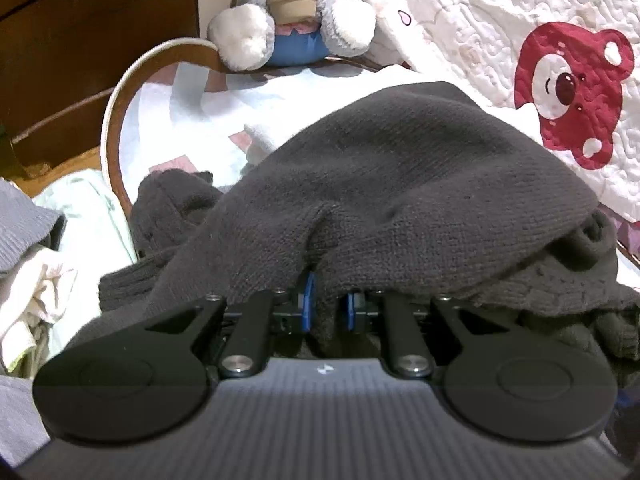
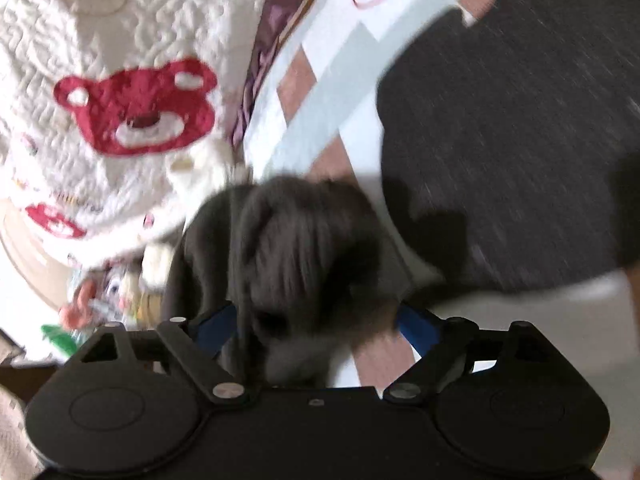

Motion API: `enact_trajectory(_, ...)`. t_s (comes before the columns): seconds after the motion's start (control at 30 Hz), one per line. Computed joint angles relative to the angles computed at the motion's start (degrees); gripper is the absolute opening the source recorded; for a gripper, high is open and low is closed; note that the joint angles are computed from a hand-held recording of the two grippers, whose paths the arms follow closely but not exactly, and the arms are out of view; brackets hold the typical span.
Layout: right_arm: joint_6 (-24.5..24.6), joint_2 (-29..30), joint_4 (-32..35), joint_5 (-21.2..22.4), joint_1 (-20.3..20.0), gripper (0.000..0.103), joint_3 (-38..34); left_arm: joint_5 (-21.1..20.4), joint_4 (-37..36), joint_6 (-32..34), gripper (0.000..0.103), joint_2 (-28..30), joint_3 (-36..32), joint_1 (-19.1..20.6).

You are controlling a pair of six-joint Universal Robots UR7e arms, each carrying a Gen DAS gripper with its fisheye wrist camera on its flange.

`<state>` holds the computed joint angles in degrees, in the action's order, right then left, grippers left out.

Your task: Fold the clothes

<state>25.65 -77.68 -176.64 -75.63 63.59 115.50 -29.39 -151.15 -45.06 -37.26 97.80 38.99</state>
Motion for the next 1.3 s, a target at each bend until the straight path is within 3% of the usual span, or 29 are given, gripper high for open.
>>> enact_trajectory(0.13, -2.5, 5.1, -0.1, -5.6, 3.3, 0.093, -5.3, -1.3, -0.8, 2.0, 0.014, -0.2, 0.3, 0.3)
enact_trajectory(0.2, -3.7, 7.3, -1.2, -7.2, 4.6, 0.092, -6.9, 0.3, -2.2, 4.9, 0.011, 0.4, 0.4, -0.2)
enact_trajectory(0.23, -5.6, 8.2, -2.0, -6.1, 4.8, 0.073, -7.3, 1.4, -3.4, 5.8, 0.011, 0.7, 0.7, -0.5)
enact_trajectory(0.27, -8.3, 8.8, -2.0, -4.7, 4.7, 0.047, -7.8, 2.6, -4.2, 6.7, 0.011, 0.8, 1.0, -0.8)
enact_trajectory(0.3, -11.4, 9.1, -2.6, -4.1, 4.9, 0.039, -7.9, 3.7, -5.2, 7.6, 0.010, 0.9, 1.3, -1.2)
enact_trajectory(0.43, -27.5, 7.9, -10.6, -7.4, 8.0, 0.034, -5.7, 9.5, -9.8, 14.5, 0.010, 1.6, 1.9, -3.1)
enact_trajectory(0.47, -29.6, 7.1, -13.0, -7.3, 8.6, 0.034, -4.7, 10.3, -12.5, 17.2, 0.010, 1.9, 2.0, -3.6)
enact_trajectory(0.6, -28.7, 1.0, -19.9, 0.2, 7.2, 0.034, 0.2, 9.5, -23.9, 27.2, 0.010, 2.6, 2.3, -5.3)
enact_trajectory(0.7, -30.3, -4.5, -22.6, 2.9, 6.5, 0.033, 4.0, 7.6, -28.4, 30.9, 0.010, 2.1, 3.3, -7.0)
enact_trajectory(0.83, -33.1, -12.6, -22.7, 5.3, 3.9, 0.033, 9.6, 8.1, -30.1, 34.1, 0.010, 2.0, 4.4, -9.9)
enact_trajectory(0.97, -34.8, -21.0, -22.5, 8.5, -1.0, 0.033, 15.1, 6.2, -28.7, 33.3, 0.010, 0.9, 6.0, -12.7)
enact_trajectory(1.17, -35.5, -35.4, -18.8, 16.9, -11.5, 0.033, 20.5, 2.9, -28.8, 34.9, 0.010, 1.4, 4.2, -15.5)
enact_trajectory(1.3, -35.1, -45.8, -13.7, 25.4, -21.5, 0.033, 21.7, 1.4, -31.8, 39.7, 0.009, 4.0, 0.3, -17.1)
